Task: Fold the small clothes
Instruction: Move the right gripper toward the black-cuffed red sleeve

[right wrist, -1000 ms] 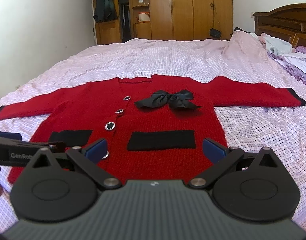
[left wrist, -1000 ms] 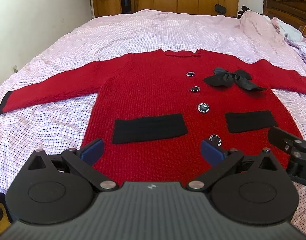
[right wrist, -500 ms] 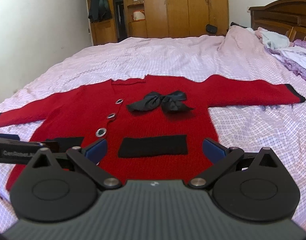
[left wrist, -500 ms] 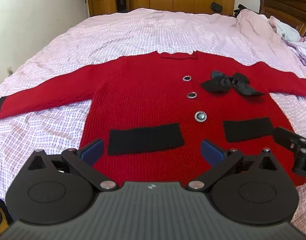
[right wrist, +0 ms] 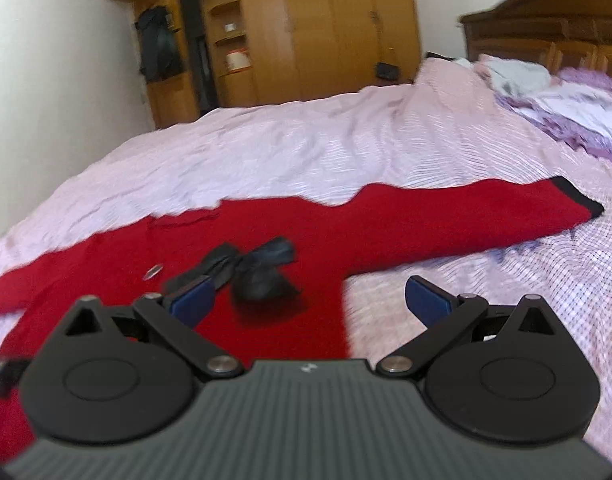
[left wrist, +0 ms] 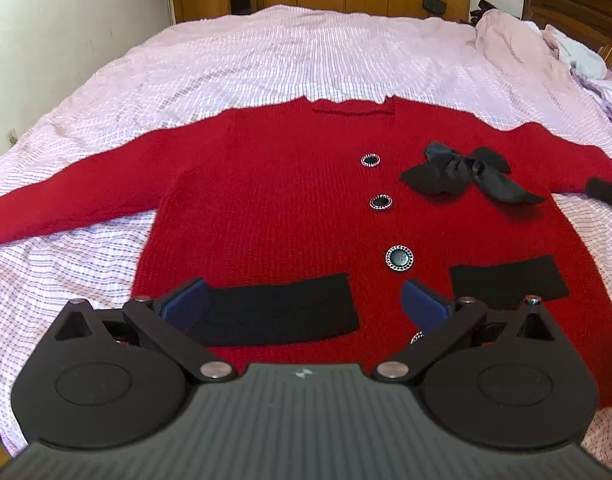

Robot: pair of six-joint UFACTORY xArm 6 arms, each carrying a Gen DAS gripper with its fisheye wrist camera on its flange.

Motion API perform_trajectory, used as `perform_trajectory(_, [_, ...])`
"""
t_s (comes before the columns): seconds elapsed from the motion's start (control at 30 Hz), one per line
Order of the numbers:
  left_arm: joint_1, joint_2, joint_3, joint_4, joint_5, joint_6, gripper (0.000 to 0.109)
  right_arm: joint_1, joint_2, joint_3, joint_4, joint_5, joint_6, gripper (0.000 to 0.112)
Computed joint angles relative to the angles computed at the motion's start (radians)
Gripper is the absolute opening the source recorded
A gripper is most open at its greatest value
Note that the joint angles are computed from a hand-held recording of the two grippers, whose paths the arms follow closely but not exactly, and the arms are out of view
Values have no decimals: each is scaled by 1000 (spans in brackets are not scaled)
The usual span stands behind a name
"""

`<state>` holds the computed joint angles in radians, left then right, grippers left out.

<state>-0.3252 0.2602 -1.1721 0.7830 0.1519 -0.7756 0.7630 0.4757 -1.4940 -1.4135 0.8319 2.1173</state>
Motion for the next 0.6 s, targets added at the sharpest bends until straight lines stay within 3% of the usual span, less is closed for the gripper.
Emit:
perform_trajectory(0.1, [-16, 36, -35, -100, 29, 76, 103, -75, -11, 26, -3, -49, 23, 103])
perform_trajectory(0.3, [-29, 86, -96, -118, 93, 51, 103, -200, -16, 61, -25, -100, 43, 103])
perform_trajectory(0.47, [-40, 132, -148, -167, 174, 57, 103, -293, 23, 47, 56, -138, -42, 103])
perform_trajectory(0.6, [-38, 160, -170, -208, 180, 68, 103, -351, 31, 65, 69, -171, -15, 103])
